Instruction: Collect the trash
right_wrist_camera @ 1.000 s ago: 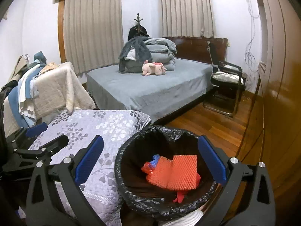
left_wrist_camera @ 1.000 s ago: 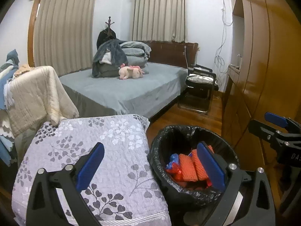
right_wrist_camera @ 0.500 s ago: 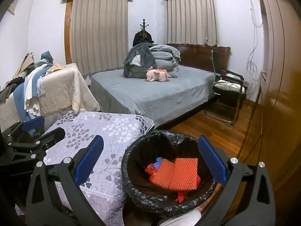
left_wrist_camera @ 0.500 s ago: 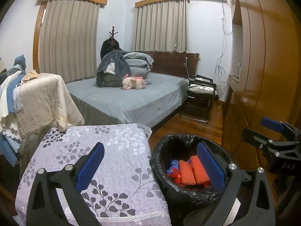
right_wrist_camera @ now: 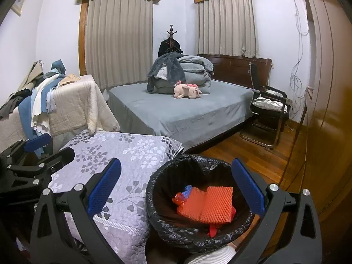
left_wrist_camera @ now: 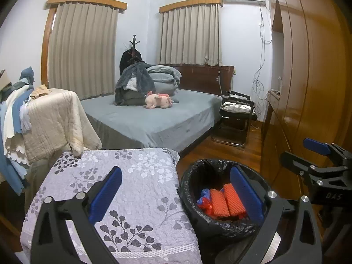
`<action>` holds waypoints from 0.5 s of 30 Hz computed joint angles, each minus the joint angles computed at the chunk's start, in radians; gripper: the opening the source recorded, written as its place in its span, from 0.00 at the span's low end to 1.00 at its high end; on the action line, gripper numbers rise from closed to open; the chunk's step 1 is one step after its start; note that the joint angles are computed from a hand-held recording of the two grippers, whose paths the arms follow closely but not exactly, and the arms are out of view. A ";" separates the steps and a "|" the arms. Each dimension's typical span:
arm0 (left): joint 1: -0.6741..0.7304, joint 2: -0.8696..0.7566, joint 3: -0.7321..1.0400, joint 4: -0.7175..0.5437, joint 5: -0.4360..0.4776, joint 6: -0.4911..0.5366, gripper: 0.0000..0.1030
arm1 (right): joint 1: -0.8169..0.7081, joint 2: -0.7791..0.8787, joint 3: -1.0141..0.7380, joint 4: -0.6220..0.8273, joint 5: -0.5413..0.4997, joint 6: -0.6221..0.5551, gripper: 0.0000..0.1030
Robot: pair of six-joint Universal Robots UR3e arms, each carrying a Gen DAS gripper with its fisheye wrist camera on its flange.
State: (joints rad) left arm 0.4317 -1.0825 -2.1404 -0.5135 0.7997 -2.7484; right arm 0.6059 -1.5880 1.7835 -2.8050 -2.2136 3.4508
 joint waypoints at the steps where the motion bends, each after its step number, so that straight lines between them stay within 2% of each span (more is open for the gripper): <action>1: 0.000 0.000 -0.001 0.002 0.000 0.000 0.94 | 0.000 0.001 -0.001 0.000 0.000 0.000 0.95; 15: 0.003 0.004 0.001 -0.004 0.000 0.002 0.94 | 0.005 0.008 -0.004 0.000 -0.003 0.004 0.95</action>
State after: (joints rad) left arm 0.4346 -1.0781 -2.1398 -0.5178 0.7999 -2.7464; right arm 0.6108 -1.5797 1.7799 -2.8047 -2.2169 3.4548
